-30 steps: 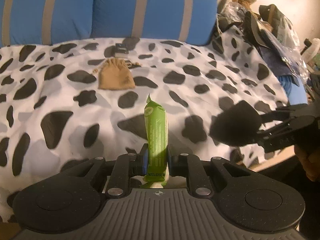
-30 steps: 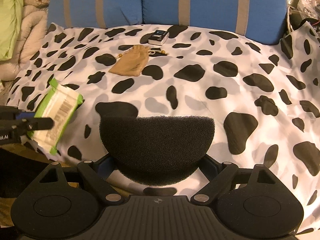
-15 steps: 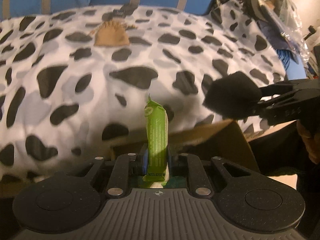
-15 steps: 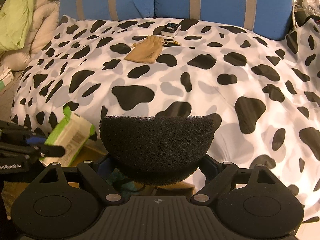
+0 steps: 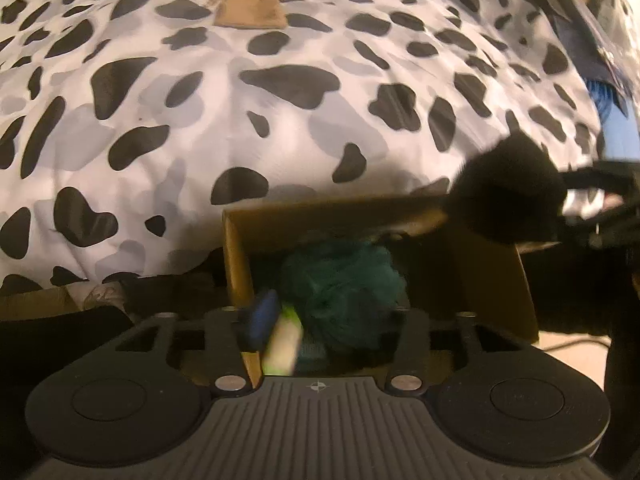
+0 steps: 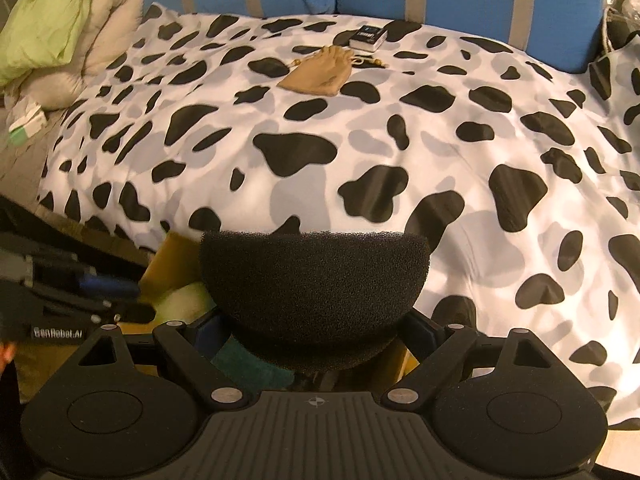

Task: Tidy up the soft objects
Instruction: 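Open both tools over the box to drop the wipes and foam block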

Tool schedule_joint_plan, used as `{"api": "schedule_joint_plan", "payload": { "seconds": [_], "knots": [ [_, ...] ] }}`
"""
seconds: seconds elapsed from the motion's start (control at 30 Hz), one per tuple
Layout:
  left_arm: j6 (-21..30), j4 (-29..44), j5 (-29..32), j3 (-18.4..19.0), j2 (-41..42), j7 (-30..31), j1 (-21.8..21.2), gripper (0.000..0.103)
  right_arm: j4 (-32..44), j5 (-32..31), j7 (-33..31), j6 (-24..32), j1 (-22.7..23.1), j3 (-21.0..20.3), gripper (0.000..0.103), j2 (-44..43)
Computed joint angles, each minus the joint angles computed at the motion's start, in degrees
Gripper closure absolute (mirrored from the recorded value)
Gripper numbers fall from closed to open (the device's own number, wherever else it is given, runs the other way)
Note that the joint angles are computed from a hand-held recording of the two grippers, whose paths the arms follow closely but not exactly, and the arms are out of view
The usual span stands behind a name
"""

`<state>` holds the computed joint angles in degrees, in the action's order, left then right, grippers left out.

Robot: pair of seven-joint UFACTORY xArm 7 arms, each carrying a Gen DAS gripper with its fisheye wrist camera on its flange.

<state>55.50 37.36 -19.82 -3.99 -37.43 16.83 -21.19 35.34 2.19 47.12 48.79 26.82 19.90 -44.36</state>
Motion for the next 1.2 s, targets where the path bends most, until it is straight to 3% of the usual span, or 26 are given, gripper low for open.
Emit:
{"api": "schedule_joint_plan", "payload": {
  "seconds": [0.43,0.57,0.97,1.2],
  "knots": [
    [-0.8,0.8,-0.6,-0.1,0.6,-2.5,0.2,0.056,0.9,3.1,-9.6,-2.4,5.4,-2.0,0.011,3.2],
    [-0.8,0.9,0.1,-0.4,0.7,-3.7,0.7,0.056,2.4,4.5,-12.8,-0.9,6.4,-2.1,0.004,5.6],
    [-0.7,1.0,1.7,-0.8,0.9,-3.7,0.4,0.056,3.3,4.8,-12.7,2.3,4.9,-1.3,0.0,6.8],
    [-0.4,1.2,2.2,-1.0,1.3,-3.8,0.3,0.056,3.1,2.9,-8.7,3.7,2.6,-0.3,0.0,5.8]
  ]
}}
